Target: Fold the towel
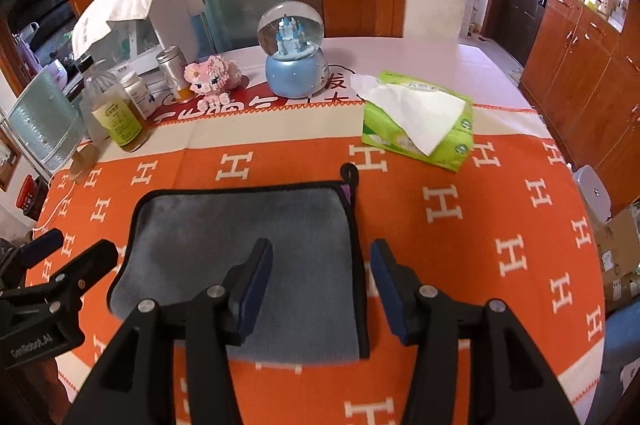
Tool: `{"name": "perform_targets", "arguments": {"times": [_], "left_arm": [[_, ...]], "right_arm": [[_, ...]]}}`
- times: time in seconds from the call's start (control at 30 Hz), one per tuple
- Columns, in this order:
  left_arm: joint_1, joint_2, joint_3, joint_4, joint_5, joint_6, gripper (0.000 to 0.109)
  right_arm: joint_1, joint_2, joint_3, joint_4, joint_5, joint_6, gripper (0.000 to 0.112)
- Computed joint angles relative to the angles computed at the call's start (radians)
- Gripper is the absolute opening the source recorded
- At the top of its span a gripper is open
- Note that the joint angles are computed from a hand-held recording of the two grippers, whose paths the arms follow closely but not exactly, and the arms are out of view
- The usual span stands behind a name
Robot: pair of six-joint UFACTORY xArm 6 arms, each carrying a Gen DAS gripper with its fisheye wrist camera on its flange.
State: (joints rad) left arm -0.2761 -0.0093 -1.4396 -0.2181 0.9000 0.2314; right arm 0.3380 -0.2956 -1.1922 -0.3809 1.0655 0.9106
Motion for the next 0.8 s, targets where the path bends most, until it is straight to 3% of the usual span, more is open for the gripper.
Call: {"name": "perform_targets", "arguments": {"times": [0.37,0.8], "left_arm": [[0.002,-0.182,0.095,0.022,0.089,-0.015,0.102],[0.012,-0.393,0.218,0.104,0.085,-0.025,0.102]], "right_arm": [[0.127,-0.117,0.007,-0.06,0.144,0.092,0.057],[0.277,-0.192,-0.014,-0.116,0.268,0.166,0.058]]}}
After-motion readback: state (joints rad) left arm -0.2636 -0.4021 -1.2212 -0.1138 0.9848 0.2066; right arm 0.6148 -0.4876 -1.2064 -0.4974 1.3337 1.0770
